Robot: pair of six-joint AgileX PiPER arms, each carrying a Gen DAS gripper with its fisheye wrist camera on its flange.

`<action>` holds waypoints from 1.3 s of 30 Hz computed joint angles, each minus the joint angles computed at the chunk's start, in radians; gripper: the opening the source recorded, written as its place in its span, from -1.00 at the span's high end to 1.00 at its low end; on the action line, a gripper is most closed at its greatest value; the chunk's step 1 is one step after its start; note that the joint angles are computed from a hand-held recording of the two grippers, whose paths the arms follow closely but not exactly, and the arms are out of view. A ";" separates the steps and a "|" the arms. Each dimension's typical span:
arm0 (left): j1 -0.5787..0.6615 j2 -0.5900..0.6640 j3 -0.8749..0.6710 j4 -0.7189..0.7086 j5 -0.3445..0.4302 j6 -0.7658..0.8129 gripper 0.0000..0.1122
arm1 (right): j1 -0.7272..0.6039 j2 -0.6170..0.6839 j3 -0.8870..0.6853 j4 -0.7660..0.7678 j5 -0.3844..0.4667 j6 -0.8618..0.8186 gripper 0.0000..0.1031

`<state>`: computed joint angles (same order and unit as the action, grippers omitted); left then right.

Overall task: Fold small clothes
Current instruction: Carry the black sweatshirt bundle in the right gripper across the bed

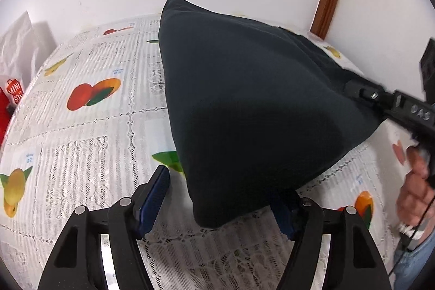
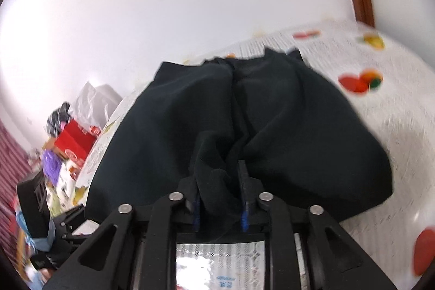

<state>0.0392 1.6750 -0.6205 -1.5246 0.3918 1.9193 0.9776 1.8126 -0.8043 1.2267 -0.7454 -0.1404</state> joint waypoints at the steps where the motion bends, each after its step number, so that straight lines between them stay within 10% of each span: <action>1: -0.009 -0.003 -0.001 0.002 -0.012 -0.006 -0.24 | 0.010 -0.015 0.014 0.003 -0.027 -0.031 0.75; 9: -0.033 0.016 -0.025 0.011 -0.034 -0.016 -0.29 | 0.102 -0.182 0.280 0.040 -0.330 0.094 0.78; 13: -0.060 0.003 -0.004 -0.075 -0.065 0.068 -0.30 | -0.024 -0.153 0.368 -0.117 -0.208 0.322 0.79; 20: -0.107 -0.009 0.000 -0.114 -0.054 0.080 -0.23 | -0.047 -0.119 0.330 -0.113 -0.145 0.304 0.49; 25: -0.154 0.034 -0.043 -0.078 -0.109 -0.013 -0.28 | -0.097 -0.120 0.258 -0.051 -0.045 0.153 0.64; 31: -0.166 0.048 -0.049 -0.166 -0.134 0.062 -0.30 | 0.026 -0.143 0.446 -0.165 -0.374 0.444 0.83; 39: -0.134 0.023 -0.033 -0.034 -0.117 -0.030 -0.29 | -0.010 -0.113 0.395 -0.038 -0.176 0.323 0.50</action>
<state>-0.0950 1.6982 -0.6539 -1.5586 0.2749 1.8896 0.9673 1.6994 -0.4098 1.1889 -0.9209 0.1823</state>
